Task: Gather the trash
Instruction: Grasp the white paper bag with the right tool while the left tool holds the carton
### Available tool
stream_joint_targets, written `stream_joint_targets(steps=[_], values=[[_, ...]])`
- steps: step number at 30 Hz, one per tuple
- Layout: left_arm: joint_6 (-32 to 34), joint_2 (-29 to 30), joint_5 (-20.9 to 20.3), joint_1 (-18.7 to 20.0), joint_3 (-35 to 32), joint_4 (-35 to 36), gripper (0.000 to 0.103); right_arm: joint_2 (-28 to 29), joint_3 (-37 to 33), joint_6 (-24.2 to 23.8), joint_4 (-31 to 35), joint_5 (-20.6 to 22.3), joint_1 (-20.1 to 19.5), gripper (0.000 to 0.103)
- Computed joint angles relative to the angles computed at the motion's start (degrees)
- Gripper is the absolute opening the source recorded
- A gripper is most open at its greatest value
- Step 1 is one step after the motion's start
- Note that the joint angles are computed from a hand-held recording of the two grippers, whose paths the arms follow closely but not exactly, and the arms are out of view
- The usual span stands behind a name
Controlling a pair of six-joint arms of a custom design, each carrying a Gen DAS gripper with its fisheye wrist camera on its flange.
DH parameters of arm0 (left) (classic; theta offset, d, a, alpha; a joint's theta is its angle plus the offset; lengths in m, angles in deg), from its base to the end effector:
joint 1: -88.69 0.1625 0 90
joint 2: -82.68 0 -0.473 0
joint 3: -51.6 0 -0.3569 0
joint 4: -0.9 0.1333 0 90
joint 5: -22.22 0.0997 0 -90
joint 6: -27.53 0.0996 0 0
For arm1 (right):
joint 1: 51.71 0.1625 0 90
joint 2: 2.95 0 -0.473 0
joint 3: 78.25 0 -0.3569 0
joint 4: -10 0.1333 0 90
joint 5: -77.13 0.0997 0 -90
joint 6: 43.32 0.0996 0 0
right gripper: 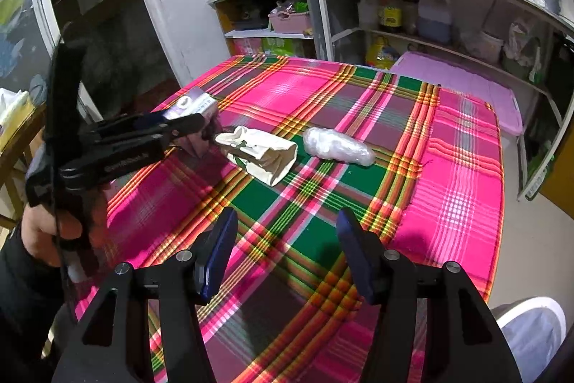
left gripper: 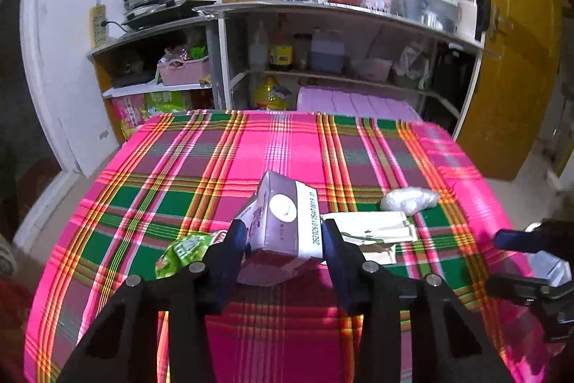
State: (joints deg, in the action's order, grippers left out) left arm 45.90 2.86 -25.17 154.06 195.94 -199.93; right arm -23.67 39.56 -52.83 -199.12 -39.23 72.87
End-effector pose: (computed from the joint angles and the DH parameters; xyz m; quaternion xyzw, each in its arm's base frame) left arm 0.0328 -0.4100 0.3273 0.1810 0.8494 -0.3840 0.3136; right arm 0.3709 -0.3811 -0.0697 0.3183 -0.9022 0.2302 0.1781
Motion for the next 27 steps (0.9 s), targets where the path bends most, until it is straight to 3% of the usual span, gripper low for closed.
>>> stream_joint_targets(steps=[8, 21, 22, 25, 27], values=[[-2.8, -7.5, -2.3, -2.1, 3.9, 2.3, 0.043, 2.0, -5.2, -4.7, 3.4, -1.4, 0.6, 0.058], [-5.5, -15.3, -5.8, -2.0, 5.8, 7.4, 0.043, 8.5, -16.2, -19.8, 7.4, -8.1, 2.3, 0.056], [-5.6, -15.4, -6.0, -1.9, 5.9, 7.5, 0.043, 8.9, -17.0, -20.7, 8.0, -8.6, 2.4, 0.053], [-5.8, -15.9, -6.5, -1.2, 6.0, 7.8, 0.043, 10.7, -19.1, -23.4, 8.8, -11.8, 3.2, 0.029], [-6.0, -15.9, -6.6, -0.9, 6.0, 7.9, 0.043, 11.3, -19.6, -24.0, 8.8, -13.0, 3.3, 0.021]])
